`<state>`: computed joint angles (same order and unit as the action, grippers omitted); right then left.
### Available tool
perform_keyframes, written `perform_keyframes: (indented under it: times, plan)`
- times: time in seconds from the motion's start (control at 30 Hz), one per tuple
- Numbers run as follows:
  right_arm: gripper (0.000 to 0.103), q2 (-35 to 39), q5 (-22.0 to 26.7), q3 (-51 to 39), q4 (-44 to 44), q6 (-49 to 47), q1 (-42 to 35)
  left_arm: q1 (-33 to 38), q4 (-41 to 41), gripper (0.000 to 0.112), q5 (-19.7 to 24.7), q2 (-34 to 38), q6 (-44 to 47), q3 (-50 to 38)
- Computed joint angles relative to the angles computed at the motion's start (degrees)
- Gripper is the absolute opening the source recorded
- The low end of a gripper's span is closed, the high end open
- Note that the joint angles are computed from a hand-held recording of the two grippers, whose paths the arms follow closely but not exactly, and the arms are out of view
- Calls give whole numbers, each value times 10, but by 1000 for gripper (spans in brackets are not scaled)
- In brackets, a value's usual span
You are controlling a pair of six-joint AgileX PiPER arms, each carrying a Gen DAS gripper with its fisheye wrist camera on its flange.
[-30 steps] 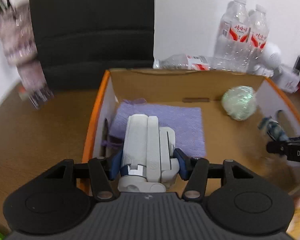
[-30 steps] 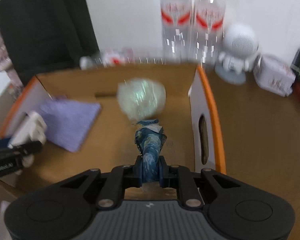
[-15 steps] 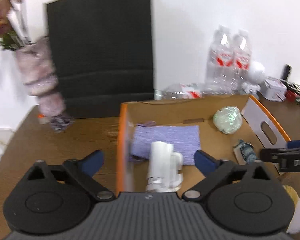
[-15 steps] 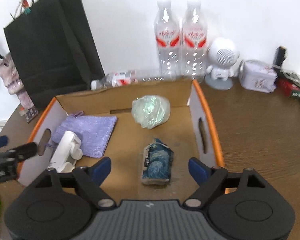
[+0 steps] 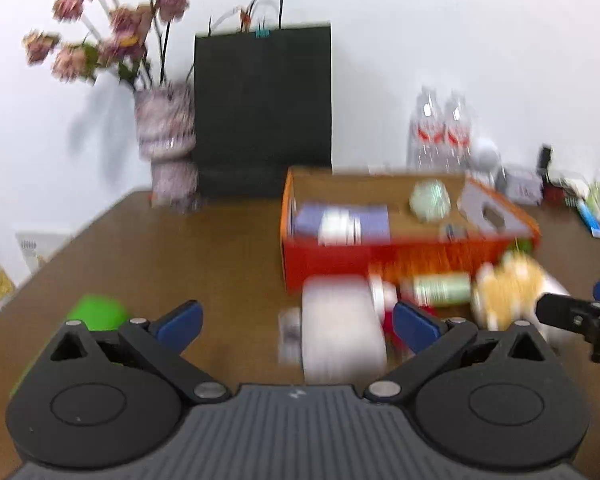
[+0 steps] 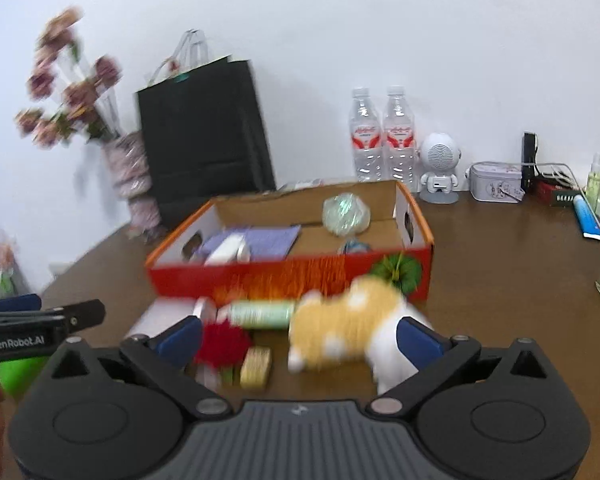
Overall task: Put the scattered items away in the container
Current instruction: 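Release both items into the box and withdraw both tools, then grasp the white plastic container with the left tool while the right tool grasps the small yellow box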
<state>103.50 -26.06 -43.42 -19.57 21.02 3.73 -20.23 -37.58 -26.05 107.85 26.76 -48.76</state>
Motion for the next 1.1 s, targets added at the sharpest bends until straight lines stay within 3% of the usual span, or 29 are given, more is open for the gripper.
perform_keyframes:
  times: [0.07, 0.17, 0.33, 0.67, 1.1]
  plan:
    - [103, 2, -7, 32, 35, -43, 12, -9, -11, 103, 1, 3, -19, 30]
    - [103, 2, -33, 70, 12, -20, 8, -14, 19, 103, 2, 4, -62, 67]
    - [103, 23, -58, 102, 117, -109, 36, -28, 21, 103, -6, 19, -57, 86]
    - [103, 47, -24, 89, 268, -227, 72, -39, 58, 103, -47, 42, -112, 104]
    - [103, 46, -18, 87, 263, -228, 71, -37, 70, 103, -47, 43, -123, 106]
